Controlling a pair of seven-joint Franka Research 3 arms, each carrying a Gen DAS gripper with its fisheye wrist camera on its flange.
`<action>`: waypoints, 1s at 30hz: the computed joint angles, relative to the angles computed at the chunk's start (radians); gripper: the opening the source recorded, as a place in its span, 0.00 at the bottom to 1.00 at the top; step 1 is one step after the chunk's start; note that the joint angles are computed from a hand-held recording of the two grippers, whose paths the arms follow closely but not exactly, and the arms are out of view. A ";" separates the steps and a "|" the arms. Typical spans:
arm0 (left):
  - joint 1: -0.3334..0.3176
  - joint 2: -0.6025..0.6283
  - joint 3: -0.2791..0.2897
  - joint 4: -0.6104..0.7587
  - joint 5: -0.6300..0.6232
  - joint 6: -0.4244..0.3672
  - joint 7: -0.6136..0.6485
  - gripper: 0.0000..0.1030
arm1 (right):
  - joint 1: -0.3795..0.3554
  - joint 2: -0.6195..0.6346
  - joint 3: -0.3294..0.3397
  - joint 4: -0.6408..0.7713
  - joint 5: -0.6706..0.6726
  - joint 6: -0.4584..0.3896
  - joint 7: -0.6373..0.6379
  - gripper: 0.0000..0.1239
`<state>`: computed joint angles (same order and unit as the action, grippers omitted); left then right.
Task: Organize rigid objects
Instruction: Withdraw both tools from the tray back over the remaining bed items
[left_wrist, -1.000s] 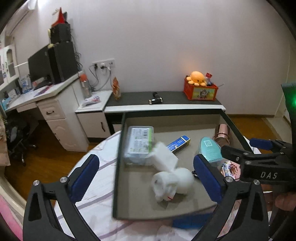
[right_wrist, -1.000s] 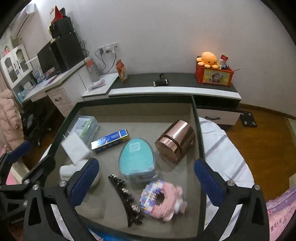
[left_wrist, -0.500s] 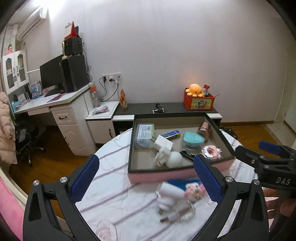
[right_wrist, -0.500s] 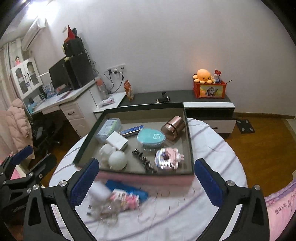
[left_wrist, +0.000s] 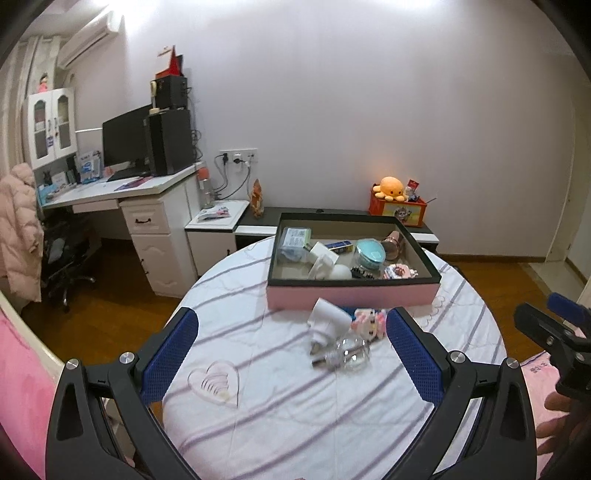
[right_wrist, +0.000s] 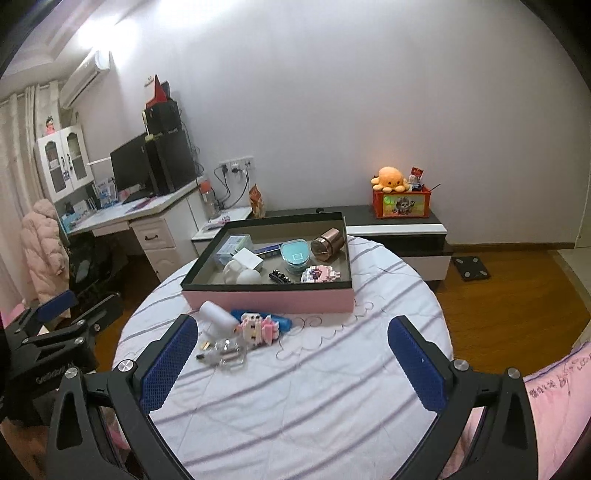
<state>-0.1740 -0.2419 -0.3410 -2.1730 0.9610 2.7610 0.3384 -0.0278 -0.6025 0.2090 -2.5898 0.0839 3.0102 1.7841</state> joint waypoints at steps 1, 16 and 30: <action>-0.003 -0.018 0.000 -0.019 -0.003 0.000 -0.007 1.00 | -0.006 -0.024 0.009 -0.021 -0.001 0.000 0.010 0.83; 0.013 -0.127 -0.027 -0.150 -0.067 -0.004 0.011 1.00 | 0.025 -0.168 0.027 -0.142 -0.008 -0.043 0.027 0.83; 0.033 -0.110 -0.023 -0.167 -0.097 0.028 0.027 1.00 | 0.025 -0.133 0.027 -0.125 -0.017 -0.059 0.024 0.83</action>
